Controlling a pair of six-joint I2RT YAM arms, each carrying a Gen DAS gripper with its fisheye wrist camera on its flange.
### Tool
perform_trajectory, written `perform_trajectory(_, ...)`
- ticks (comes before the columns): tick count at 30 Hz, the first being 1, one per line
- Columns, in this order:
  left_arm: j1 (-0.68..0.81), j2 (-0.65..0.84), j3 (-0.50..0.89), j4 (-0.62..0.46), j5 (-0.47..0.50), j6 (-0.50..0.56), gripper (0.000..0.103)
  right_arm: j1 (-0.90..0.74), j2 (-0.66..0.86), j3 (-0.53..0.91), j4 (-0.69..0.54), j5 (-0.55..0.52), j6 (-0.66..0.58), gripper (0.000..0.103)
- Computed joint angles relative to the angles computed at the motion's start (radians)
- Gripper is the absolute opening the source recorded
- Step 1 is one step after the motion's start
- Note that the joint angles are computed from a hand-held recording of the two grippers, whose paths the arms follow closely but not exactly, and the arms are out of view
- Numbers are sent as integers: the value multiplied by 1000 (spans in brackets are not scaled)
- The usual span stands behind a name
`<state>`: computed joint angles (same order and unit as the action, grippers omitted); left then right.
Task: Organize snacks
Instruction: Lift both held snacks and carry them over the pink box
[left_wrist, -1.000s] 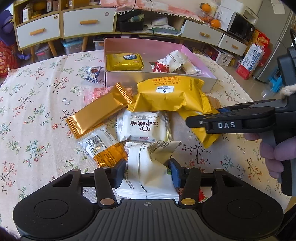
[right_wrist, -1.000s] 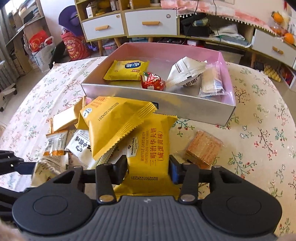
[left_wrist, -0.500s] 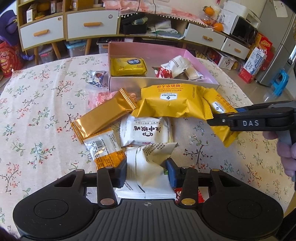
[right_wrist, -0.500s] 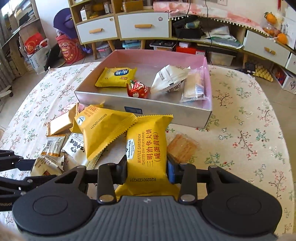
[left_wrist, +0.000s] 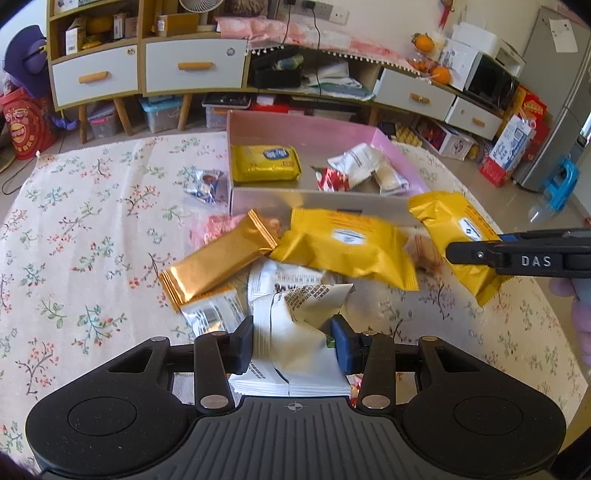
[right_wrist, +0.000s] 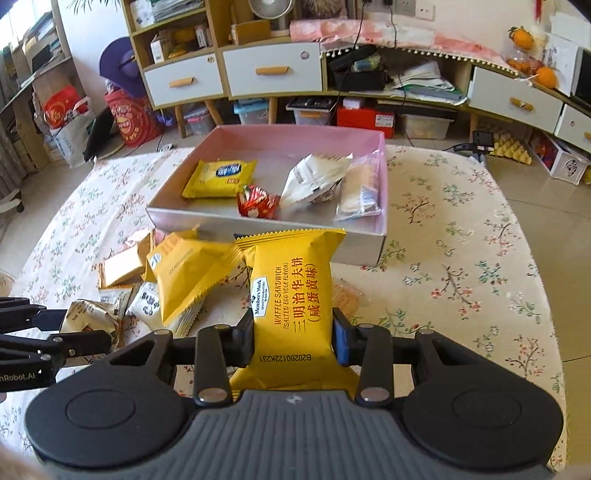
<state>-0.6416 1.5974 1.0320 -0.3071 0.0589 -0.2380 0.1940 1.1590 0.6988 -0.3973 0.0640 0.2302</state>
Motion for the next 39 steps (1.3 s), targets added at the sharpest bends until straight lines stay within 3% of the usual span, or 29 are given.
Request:
perform_trajectory(21,24,95,160,30,-18,-67,40,-56,36,63,36,-48,26,36)
perform_trajectory(27,16,188,302,3,-24,-88,40,-73,97,108,68,-58,48,36)
perform_trajectory(39,6,459,615,-70,-61,45,40,-108,339,290,142,-123,48,37)
